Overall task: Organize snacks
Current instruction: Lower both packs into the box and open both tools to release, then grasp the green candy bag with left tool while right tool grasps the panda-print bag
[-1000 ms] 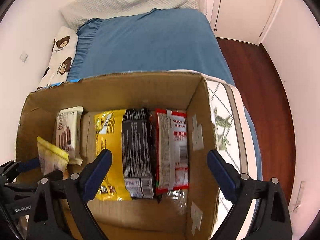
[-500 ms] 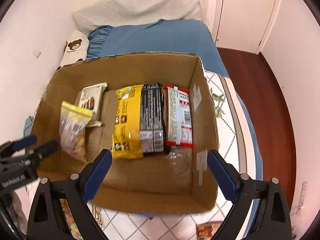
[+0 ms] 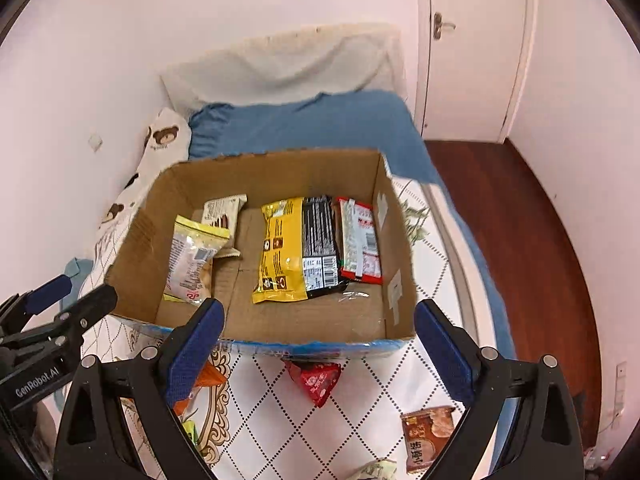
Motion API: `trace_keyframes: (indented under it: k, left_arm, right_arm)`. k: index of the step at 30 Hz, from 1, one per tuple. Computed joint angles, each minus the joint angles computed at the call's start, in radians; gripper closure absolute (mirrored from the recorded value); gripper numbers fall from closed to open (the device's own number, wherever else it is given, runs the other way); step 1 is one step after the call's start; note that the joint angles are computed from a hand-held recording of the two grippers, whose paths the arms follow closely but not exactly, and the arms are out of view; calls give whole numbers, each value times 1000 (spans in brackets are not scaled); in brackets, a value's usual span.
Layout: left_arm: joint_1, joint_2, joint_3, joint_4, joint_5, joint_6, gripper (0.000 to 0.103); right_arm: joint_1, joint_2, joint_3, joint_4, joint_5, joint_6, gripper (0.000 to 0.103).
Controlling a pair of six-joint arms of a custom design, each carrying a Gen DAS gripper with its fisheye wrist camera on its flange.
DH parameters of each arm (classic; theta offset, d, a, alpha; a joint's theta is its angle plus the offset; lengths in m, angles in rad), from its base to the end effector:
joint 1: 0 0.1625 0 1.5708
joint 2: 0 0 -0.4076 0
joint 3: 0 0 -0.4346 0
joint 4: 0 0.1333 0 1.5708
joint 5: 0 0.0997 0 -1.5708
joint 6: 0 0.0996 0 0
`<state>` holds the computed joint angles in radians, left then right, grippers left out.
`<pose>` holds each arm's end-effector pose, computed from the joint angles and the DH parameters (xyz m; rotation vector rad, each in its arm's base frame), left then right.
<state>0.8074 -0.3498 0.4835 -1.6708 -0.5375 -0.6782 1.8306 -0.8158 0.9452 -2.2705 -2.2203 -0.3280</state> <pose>-0.4721 -0.8099 0.1899 0.1157 2.2163 -0.8040 0.2856 -0.7902 0.3903 0.4678 -2.3619 0.6745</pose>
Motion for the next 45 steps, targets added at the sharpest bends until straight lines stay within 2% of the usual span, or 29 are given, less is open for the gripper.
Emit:
trace_keyframes:
  k: [3, 8, 12, 17, 21, 24, 28, 30, 34, 37, 40, 43, 45]
  left_arm:
    - [-13, -31, 56, -39, -7, 5, 20]
    - [-40, -85, 159, -116, 20, 4, 20]
    - [-59, -130, 246, -165, 28, -6, 20]
    - [-67, -199, 369, -146, -3, -86, 20]
    - [-61, -261, 484, -49, -25, -208, 20]
    - [-42, -303, 554, 56, -74, -324, 20]
    - [-16, -361, 647, 138, -161, -452, 20]
    - [0, -385, 688, 156, -215, -496, 20]
    - [20, -407, 736, 161, -267, -527, 20]
    - [31, -385, 724, 159, -263, -427, 20]
    - [37, -315, 653, 206, -258, -206, 20]
    - [43, -237, 572, 281, -304, 40, 20]
    - [41, -186, 531, 355, -270, 138, 20]
  right_arm:
    - [14, -42, 57, -47, 2, -13, 5]
    - [30, -108, 135, -87, 23, -12, 5]
    - [35, -161, 193, -98, 50, 11, 5]
    - [7, -239, 285, -35, 80, 120, 5]
    - [-42, -307, 385, 59, 95, 235, 5]
    - [-82, -353, 465, 132, 96, 313, 5]
    - [-140, -410, 562, 220, 106, 410, 5]
    - [-162, -432, 608, 243, 92, 438, 5]
    - [-198, -461, 687, 248, 85, 463, 5]
    - [-219, -460, 715, 240, 97, 462, 5]
    - [-222, -447, 728, 229, 96, 436, 24]
    - [-205, -414, 714, 219, 69, 384, 28]
    - [-190, -402, 715, 207, 50, 341, 30]
